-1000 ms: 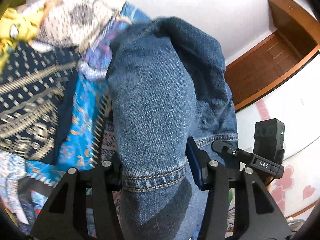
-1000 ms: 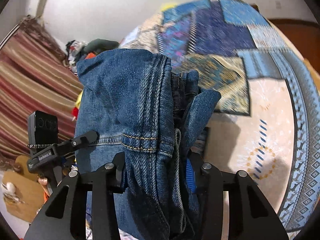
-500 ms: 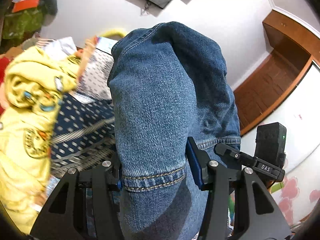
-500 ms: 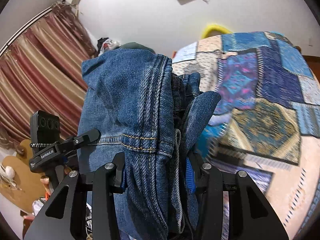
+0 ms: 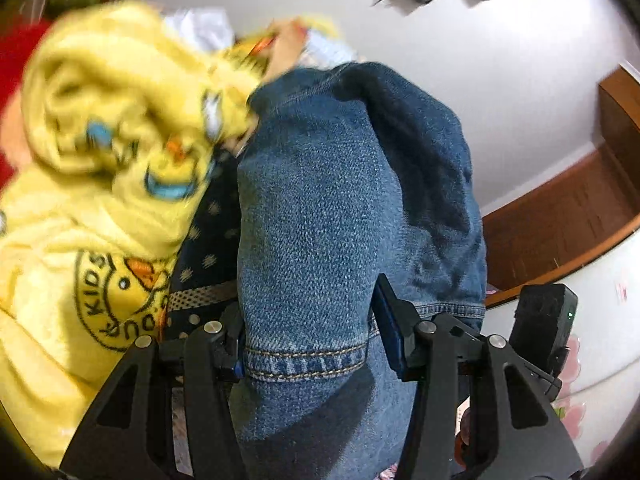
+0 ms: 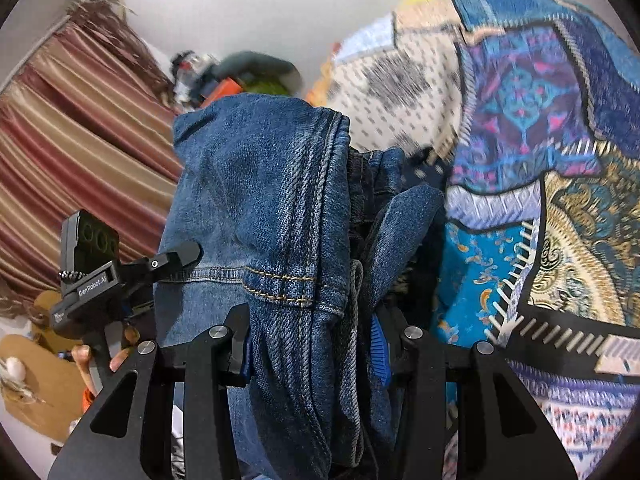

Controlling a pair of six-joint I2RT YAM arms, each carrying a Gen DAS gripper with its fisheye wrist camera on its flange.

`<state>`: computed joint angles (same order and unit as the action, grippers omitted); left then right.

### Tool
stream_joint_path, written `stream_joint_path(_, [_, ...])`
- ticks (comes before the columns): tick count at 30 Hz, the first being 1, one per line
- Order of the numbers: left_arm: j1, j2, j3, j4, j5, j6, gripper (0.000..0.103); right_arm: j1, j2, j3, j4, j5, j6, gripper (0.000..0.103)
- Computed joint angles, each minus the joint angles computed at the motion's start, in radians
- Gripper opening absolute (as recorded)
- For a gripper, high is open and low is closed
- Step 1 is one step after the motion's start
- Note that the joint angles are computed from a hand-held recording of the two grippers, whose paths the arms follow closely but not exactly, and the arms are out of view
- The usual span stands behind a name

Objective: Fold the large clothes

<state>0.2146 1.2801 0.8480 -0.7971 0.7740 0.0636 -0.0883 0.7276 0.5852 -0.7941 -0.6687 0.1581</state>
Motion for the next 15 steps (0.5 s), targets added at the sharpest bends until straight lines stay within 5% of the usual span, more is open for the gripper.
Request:
stream_joint_path(6, [-0.015,0.088,-0.120,0.205,-0.045,-0.025,0.063,0.017,0.112,-0.127,0.191,0.076,-0.005,0.047])
stream_joint_path(9, [-0.045,0.005,-0.150,0.196,-0.125,-0.011,0.067,-0.031,0.137,-0.117,0.161,0.039,-0.052,0.052])
stream_joint_path(15, [-0.192,-0.308,-0.254,0.093,-0.388,0.034,0.078,0.001,-0.045,-0.099,-0.027,0.157,-0.114,0.063])
